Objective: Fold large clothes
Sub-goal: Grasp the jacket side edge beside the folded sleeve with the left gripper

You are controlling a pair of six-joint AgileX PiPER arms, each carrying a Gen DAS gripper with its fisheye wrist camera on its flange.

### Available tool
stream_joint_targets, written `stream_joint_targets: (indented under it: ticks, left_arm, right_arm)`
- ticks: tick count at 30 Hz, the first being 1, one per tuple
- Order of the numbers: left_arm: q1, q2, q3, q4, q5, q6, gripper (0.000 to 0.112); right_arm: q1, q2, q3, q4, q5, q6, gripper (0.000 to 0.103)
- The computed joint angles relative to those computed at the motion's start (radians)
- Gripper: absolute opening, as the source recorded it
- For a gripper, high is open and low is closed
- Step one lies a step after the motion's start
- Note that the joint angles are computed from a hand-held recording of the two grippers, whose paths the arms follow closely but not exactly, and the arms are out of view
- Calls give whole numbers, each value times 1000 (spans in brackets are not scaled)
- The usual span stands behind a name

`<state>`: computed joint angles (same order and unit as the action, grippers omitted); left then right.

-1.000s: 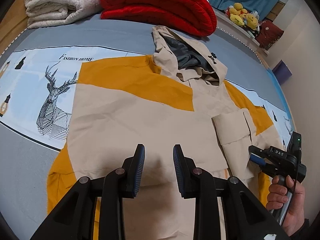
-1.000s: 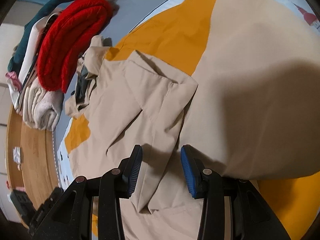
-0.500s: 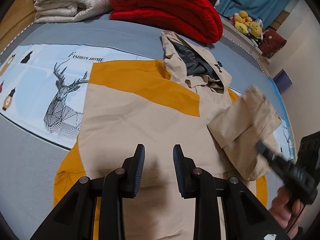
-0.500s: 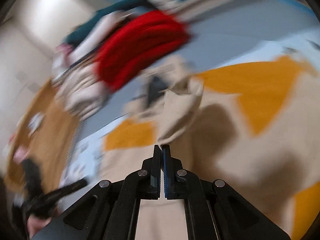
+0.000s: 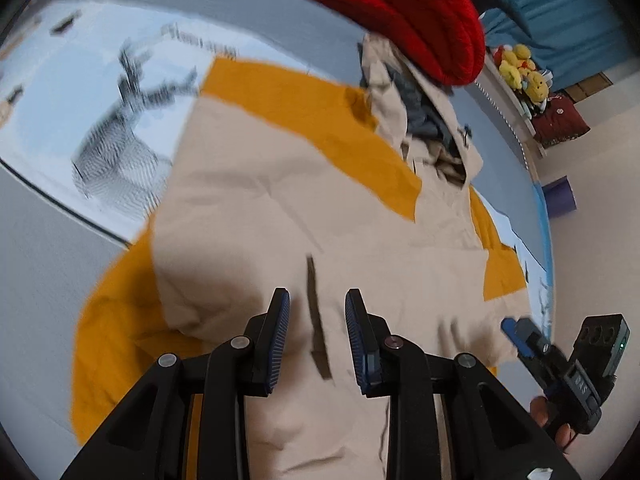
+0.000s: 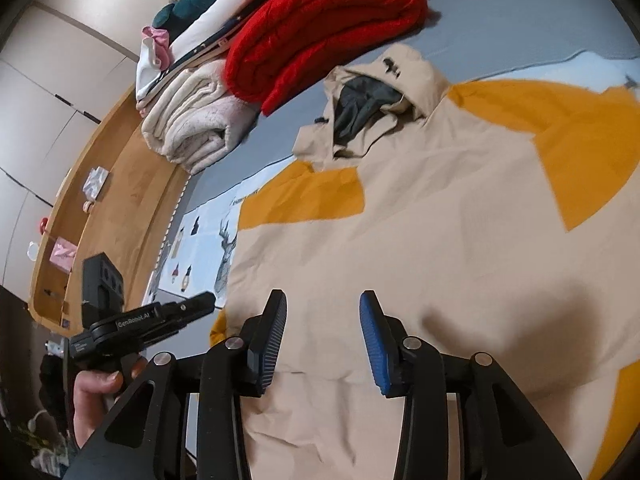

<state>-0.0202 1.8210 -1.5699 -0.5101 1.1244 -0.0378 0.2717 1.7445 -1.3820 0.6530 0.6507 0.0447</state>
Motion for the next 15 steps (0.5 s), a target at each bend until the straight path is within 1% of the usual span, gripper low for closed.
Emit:
stream_joint_targets:
  ticks: [1,2,6,11,13,14,15]
  left_arm:
    - [0,21,3,-31,23,6,25]
    - [-1,39,6,-54,38,11,25]
    - [-28,69,44,-80,44,4,27]
    - [-57,92,64,-87,38,-9,27]
    - [-69,93,65,-84,36,-8,25]
    - [-78,85,73,-72,24,-16,21]
    - [-82,82,70,-67,15,-18,4]
  right_arm:
    - [4,-4,-1,-34,-7,34,40]
    - [3,-19,4,-103,-18,99,40]
    - [-13,-64,30,-373,-36,385,40]
    - [-84,-115,81,-514,-47,598,40]
    - [-111,-132,98,-566,-46,674,40]
    - [-122,-140,105,-584,-45,701,40]
    - [-135,-149,114,-608,-45,736,40]
